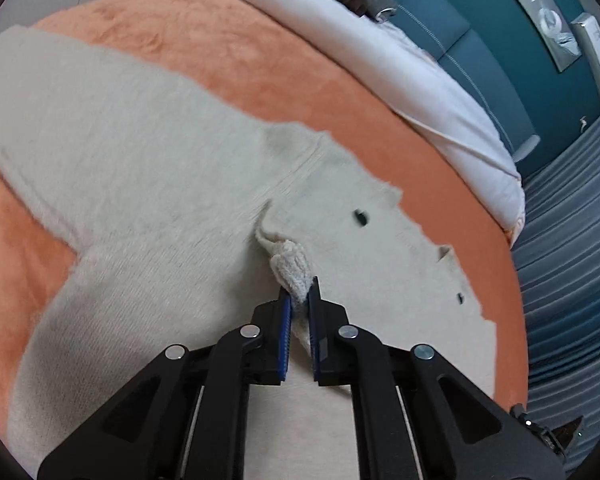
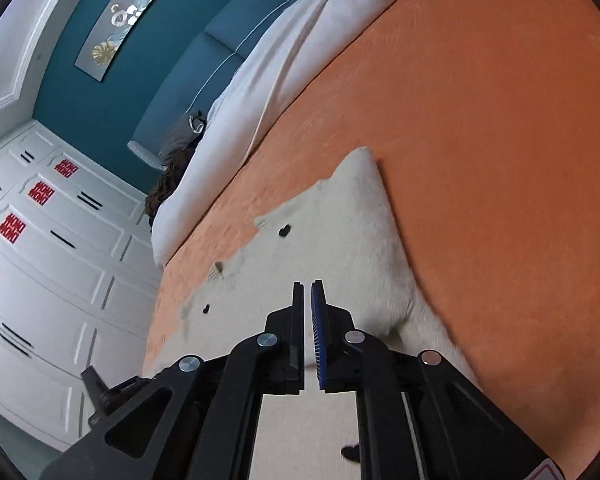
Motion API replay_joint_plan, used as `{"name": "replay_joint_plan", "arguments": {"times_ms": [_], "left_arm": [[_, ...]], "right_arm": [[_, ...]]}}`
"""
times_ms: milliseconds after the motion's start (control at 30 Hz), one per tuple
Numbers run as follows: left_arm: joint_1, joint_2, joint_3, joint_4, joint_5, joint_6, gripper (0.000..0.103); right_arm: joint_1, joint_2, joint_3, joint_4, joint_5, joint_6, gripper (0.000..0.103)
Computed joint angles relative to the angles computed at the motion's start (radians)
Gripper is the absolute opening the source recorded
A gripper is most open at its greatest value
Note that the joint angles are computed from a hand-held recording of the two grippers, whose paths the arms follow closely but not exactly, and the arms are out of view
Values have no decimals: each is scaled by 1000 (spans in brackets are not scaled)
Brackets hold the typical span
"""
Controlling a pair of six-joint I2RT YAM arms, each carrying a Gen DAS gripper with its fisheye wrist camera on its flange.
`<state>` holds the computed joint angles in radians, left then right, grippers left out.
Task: Fold small clothes
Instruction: 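Release the sleeve on the body with the right gripper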
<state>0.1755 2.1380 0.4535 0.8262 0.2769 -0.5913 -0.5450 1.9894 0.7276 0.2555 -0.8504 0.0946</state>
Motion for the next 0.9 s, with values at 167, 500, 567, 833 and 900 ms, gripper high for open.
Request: {"name": "replay_joint_plan", "arguments": {"times_ms": [167,500,567,833,900], "left_arm": [[14,92,-11,99,21,-29,7],[-21,-54,18,-22,16,72,8],[-57,49,79,-73,-30,88,8],[-30,155,11,149,18,97,9],[-54,141,10,134,-22,93,9]], "right_arm": [[79,46,-20,-53,92,-134,50],[17,153,74,180,52,148,7],[69,249,179,-23,202,24,4],[64,-119,-118,70,307,-22,9],[138,-155,-94,15,347,-99,6]]}}
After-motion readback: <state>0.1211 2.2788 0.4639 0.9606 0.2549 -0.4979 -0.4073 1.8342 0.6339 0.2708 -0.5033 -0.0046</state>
